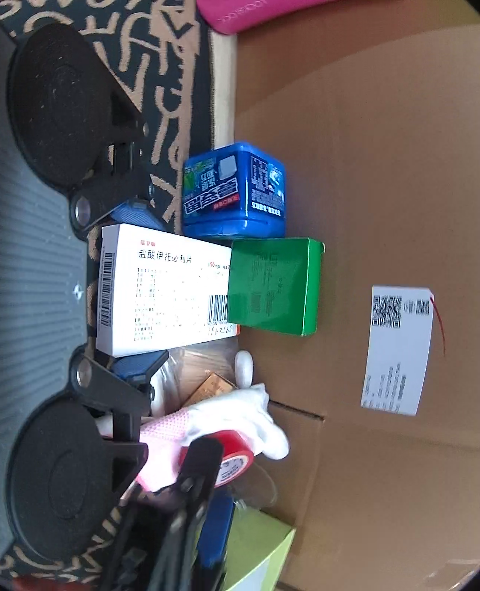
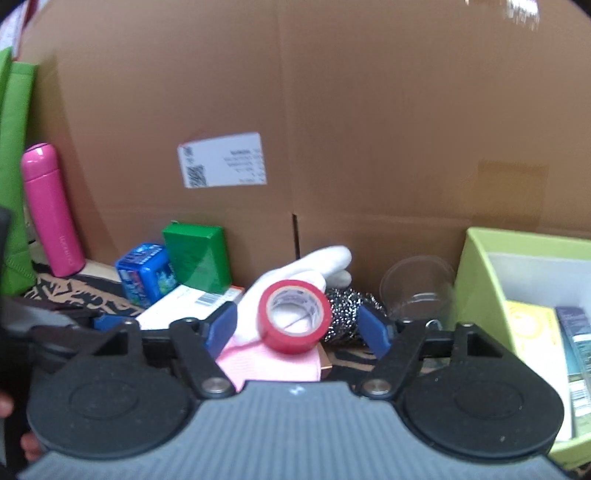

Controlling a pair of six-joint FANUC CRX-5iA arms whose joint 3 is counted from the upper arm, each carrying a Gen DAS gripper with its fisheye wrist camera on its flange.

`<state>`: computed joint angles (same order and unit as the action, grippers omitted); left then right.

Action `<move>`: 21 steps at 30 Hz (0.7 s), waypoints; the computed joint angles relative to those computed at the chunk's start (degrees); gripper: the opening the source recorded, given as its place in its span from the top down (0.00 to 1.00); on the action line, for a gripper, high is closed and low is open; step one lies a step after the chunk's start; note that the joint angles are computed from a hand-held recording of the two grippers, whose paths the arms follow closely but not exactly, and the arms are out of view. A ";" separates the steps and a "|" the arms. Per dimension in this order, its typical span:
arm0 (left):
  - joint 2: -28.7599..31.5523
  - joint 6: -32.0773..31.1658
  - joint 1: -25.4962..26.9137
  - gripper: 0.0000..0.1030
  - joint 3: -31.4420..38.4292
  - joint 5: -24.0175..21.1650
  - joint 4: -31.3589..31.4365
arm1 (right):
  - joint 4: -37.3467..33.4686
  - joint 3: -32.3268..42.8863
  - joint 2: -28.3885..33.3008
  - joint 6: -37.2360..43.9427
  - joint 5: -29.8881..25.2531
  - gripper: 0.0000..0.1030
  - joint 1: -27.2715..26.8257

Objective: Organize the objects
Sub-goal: 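Grasp the white medicine box with the left tool while the right tool grasps the red tape roll, then carry the white box and red tape into the shoebox, open both tools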

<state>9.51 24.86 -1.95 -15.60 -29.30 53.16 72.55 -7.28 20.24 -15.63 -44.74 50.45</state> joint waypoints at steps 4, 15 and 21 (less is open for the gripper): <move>-1.81 -3.74 1.49 0.33 -2.17 -2.07 1.98 | 1.16 -1.74 -0.94 -1.39 0.20 0.55 0.58; -15.60 -4.74 10.22 0.33 -13.57 -10.97 -0.78 | -14.31 -7.12 -9.36 7.75 -6.24 0.55 12.24; -17.15 -1.90 8.89 0.30 -15.75 -5.38 -2.95 | -13.93 -8.89 -10.32 4.31 -7.68 0.55 14.77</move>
